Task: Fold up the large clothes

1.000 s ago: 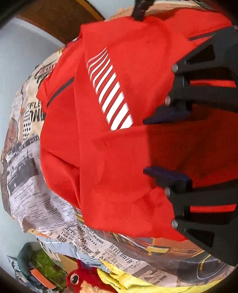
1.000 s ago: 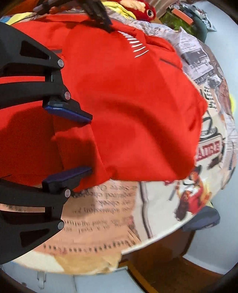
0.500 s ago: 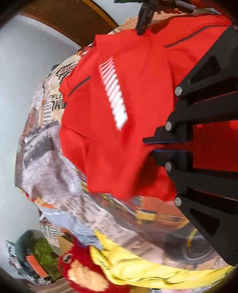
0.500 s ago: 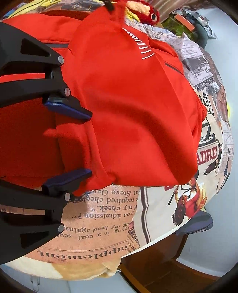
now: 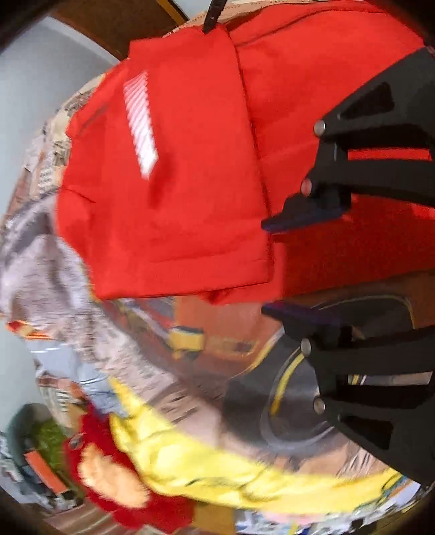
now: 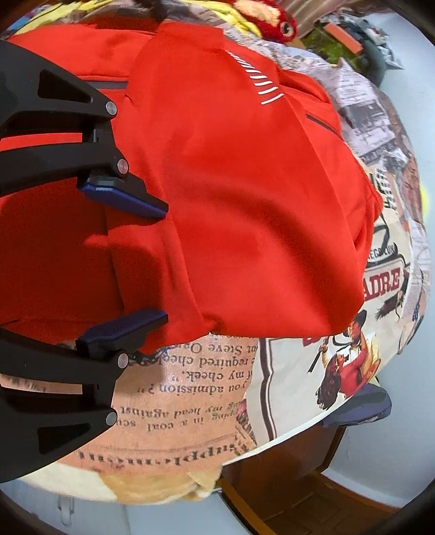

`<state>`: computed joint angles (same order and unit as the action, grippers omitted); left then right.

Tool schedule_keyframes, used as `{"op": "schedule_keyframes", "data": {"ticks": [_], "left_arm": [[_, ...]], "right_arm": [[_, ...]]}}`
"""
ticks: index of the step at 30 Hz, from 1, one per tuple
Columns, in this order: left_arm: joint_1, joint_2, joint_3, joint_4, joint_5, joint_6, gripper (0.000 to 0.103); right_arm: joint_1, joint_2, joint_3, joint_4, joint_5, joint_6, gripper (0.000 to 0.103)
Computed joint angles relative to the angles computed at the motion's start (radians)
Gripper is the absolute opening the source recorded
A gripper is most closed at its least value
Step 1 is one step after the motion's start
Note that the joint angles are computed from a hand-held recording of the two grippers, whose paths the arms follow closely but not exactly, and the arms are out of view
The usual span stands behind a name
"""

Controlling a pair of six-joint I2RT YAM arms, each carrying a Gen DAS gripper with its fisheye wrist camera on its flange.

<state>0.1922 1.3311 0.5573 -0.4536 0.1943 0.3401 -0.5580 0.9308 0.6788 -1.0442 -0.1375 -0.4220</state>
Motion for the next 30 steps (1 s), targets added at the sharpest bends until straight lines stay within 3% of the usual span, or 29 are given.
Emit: {"op": "schedule_keyframes", "data": {"ticks": [3,9,17,24,30], "left_arm": [[-0.032,-0.033,0.072,-0.052,0.015,-0.007,0.050],[-0.173,0.018,0.242,-0.051,0.010,-0.093,0.060],[-0.348,0.257,0.490,0.024,-0.006,-0.179,0.068],[-0.353,0.558,0.760,0.016,0.055,-0.281,0.070],[-0.339,0.783,0.970,-0.011,0.123,-0.343,0.070]], "right_arm": [[0.047,0.004,0.053,-0.035,0.037,0.000,0.054],[0.069,0.026,0.220,-0.070,-0.032,0.022,0.054],[0.203,0.173,0.371,0.035,-0.030,0.162,0.054],[0.277,0.356,0.401,0.198,-0.006,0.242,0.055],[0.287,0.566,0.486,0.274,-0.057,0.305,0.055]]}}
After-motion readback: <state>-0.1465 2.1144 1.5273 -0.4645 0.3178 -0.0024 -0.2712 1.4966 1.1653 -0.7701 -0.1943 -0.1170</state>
